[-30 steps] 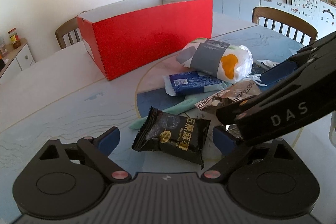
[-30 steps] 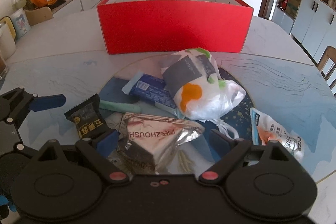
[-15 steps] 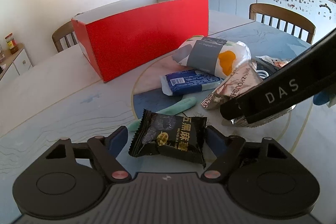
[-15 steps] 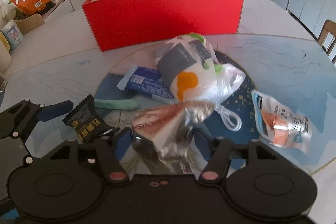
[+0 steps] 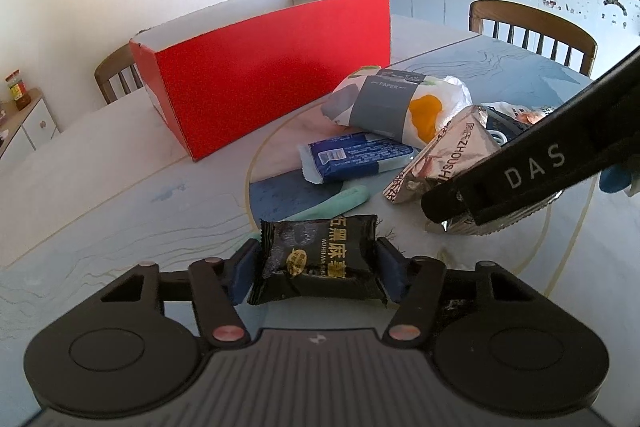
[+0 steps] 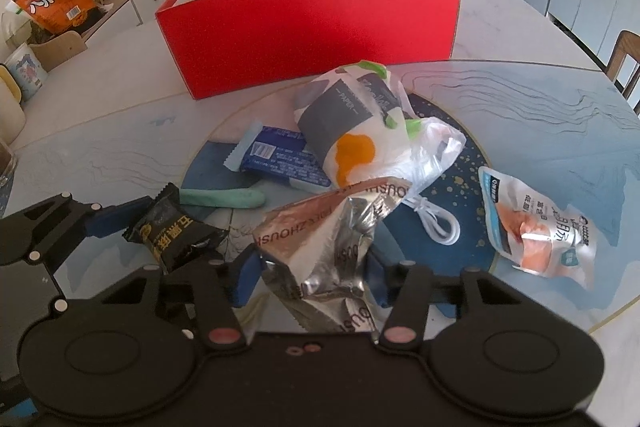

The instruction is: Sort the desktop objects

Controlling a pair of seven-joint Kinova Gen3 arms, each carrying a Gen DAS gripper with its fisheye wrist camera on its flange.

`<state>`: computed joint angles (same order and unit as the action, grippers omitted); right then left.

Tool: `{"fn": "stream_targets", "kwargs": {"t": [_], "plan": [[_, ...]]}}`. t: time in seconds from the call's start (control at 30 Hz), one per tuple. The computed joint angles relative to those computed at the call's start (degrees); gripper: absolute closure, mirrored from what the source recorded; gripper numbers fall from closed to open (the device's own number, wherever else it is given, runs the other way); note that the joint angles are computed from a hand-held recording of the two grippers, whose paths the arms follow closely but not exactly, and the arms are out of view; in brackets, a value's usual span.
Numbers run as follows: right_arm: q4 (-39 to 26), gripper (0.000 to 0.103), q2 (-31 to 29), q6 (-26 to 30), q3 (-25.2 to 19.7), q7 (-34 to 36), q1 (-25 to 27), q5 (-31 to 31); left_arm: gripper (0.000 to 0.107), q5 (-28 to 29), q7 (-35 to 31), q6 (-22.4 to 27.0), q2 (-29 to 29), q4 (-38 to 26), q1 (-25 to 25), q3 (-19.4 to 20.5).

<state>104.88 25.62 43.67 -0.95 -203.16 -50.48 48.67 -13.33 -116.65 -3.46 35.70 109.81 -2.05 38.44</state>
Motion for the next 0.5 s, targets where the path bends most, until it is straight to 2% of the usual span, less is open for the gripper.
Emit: {"fn": "stream_targets", "kwargs": {"t": [0.27, 0.5], "plan": [[0.9, 0.053, -1.4, 1.1, -0.4, -1.6, -0.8, 0.9, 0.053, 0.8, 0.8, 0.5, -0.7, -0.1, -0.4, 0.3], [1.3, 0.053, -2.8, 2.7, -1.7, -2.1, -0.6, 1.8, 0.053, 1.2, 1.5, 0.8, -2.5, 0.5, -1.9, 2.2]]}}
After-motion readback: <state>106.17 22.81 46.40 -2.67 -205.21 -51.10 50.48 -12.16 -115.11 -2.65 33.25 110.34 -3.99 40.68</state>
